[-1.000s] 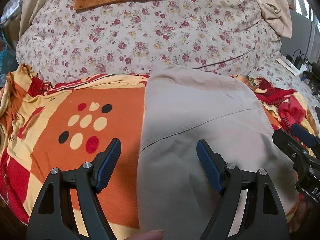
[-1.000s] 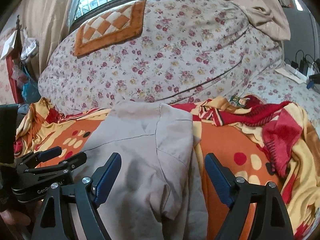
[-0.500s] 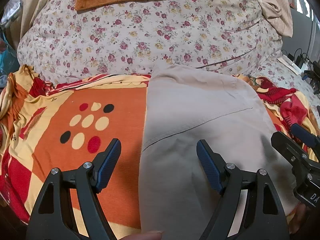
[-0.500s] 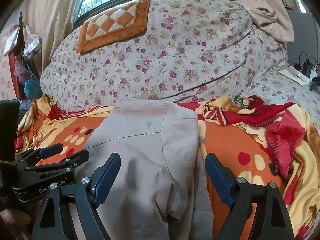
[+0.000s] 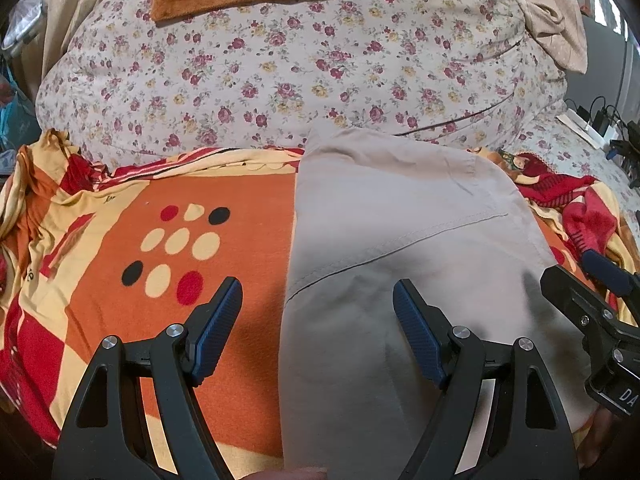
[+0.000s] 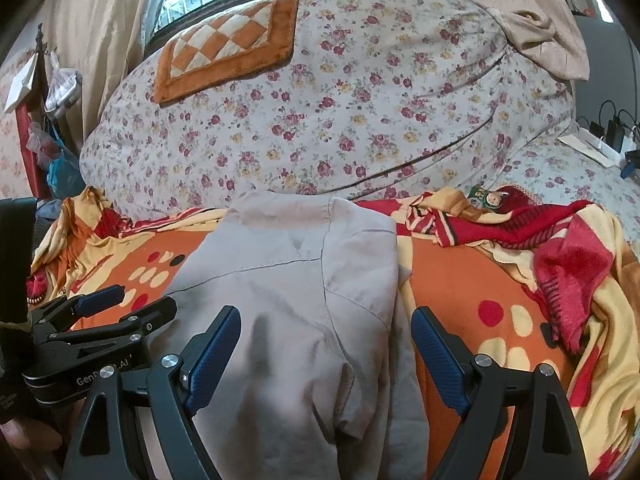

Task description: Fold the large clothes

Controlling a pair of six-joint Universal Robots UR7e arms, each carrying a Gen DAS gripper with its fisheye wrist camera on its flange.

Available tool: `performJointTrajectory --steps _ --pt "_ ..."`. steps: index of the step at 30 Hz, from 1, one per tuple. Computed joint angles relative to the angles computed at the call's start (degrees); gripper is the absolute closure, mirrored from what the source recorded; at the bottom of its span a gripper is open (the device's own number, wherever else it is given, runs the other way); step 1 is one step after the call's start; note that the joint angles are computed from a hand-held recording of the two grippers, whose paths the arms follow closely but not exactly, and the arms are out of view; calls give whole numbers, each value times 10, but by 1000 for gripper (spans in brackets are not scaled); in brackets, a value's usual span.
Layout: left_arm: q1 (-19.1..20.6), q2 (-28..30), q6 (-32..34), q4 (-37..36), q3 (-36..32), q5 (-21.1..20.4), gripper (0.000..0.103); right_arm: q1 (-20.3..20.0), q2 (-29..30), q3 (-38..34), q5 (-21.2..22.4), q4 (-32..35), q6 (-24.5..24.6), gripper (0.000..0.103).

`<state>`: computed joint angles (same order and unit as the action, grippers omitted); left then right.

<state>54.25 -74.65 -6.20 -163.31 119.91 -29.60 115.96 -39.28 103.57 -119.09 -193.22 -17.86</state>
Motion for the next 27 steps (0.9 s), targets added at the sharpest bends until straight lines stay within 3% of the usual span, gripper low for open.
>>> performJointTrajectory --steps 27 --pt "4 -4 7 -1 2 -3 25 -2 1 -1 3 10 1 18"
